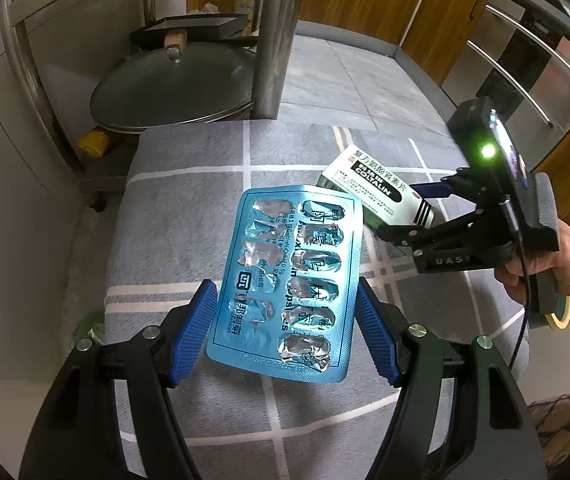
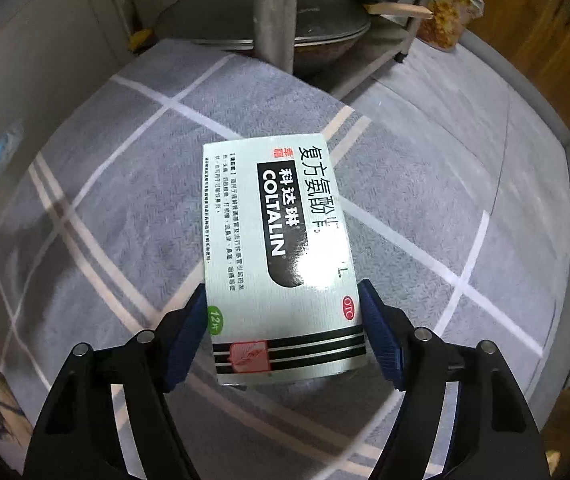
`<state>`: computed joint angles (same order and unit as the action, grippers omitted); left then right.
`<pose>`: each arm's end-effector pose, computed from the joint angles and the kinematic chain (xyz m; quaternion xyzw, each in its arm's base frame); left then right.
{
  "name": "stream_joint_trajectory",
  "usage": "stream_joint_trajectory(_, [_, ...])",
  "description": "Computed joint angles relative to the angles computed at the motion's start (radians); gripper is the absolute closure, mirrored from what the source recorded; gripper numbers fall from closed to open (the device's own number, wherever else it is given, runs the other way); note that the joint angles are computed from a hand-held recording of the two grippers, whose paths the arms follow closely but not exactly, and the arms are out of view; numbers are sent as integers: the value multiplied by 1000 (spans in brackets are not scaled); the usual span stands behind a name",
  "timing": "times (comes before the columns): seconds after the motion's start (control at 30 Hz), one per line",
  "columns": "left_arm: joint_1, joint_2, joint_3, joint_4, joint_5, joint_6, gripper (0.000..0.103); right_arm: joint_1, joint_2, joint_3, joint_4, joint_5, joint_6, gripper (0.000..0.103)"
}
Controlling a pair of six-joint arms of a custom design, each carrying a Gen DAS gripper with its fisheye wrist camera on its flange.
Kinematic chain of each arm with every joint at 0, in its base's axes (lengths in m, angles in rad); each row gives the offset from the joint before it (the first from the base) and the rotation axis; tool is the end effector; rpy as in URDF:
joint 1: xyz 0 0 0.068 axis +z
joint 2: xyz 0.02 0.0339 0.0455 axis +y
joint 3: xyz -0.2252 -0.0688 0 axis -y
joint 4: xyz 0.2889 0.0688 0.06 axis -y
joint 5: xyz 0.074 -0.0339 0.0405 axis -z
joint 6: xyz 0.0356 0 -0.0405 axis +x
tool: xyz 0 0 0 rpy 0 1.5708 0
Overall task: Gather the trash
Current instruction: 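Carry the COLTALIN box over the bin with the right tool while the left tool carries the blister pack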
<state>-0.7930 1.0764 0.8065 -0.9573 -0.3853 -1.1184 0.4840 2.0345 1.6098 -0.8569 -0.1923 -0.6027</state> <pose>0.1805 -0.1642 0.1918 -0.1889 0.9490 -0.0282 0.2509 0.3861 0.2106 0.1461 -0.5211 0.8360 0.0863 0.1488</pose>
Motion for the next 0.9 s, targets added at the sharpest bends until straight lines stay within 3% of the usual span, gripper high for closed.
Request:
stream_joint_trajectory(0.27, [12,56,36,40,12,24,34,-71,-144,-88,-40,-75,9,31])
stream_joint_trajectory(0.5, [-23,183,172,74,5,51,34,-197,-311,-109,-139,-148,4,31])
stream_joint_trajectory(0.67, [-64,319,341,88,-17,86,34,-370,-435,-103,-265,-241,-36,30])
stream_joint_trajectory(0.9, [-129,576,646,84,-28,160,34,-633,-470,-41,-396,-357,-159,30])
